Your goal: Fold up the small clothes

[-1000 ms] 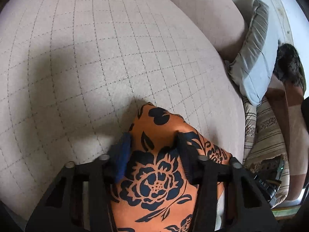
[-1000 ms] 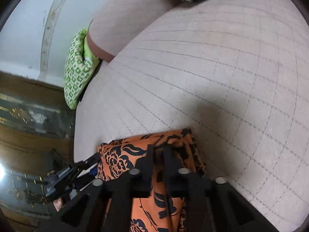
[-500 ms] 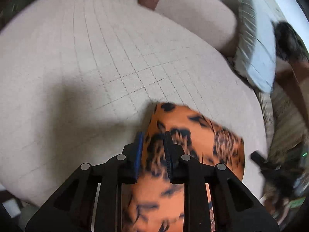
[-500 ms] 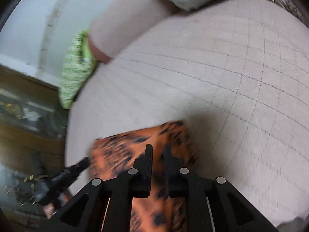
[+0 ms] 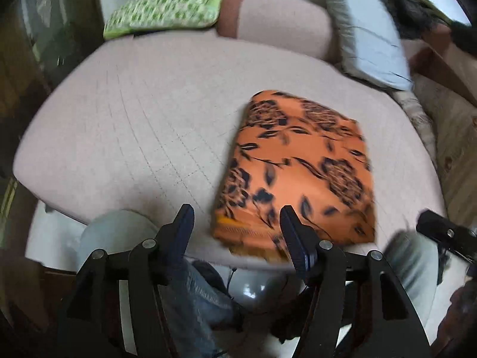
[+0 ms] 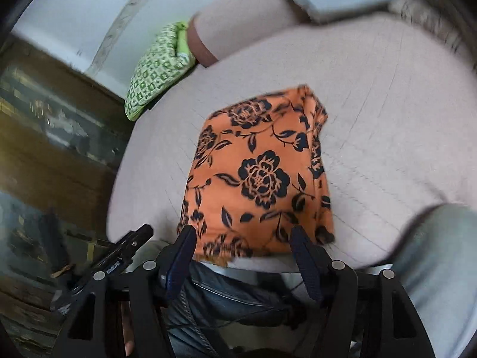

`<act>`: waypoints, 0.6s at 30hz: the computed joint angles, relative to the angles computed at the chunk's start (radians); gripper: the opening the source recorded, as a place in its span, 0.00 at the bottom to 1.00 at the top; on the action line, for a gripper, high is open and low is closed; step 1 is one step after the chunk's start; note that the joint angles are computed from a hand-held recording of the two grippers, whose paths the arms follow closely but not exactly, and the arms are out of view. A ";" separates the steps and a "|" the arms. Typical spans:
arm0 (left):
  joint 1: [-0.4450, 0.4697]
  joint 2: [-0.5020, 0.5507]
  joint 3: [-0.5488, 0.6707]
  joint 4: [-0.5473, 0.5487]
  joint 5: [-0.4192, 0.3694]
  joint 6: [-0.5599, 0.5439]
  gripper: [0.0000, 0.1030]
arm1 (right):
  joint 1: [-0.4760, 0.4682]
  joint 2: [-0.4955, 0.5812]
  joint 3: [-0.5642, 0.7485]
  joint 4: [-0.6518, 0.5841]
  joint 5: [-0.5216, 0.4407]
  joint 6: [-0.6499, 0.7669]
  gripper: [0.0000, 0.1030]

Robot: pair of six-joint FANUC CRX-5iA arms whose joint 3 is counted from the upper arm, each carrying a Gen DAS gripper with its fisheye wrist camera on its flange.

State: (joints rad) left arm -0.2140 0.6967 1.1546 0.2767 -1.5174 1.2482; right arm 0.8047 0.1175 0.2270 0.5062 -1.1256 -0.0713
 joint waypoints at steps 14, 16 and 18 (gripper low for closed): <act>0.040 -0.415 -0.474 0.072 0.241 -0.184 0.61 | 0.218 0.081 0.200 0.230 -0.353 -0.010 0.62; 0.047 -0.430 -0.488 0.076 0.245 -0.189 0.61 | 0.228 0.083 0.205 0.239 -0.355 0.009 0.62; 0.052 -0.438 -0.493 0.076 0.245 -0.187 0.61 | 0.241 0.106 0.240 0.251 -0.396 0.027 0.62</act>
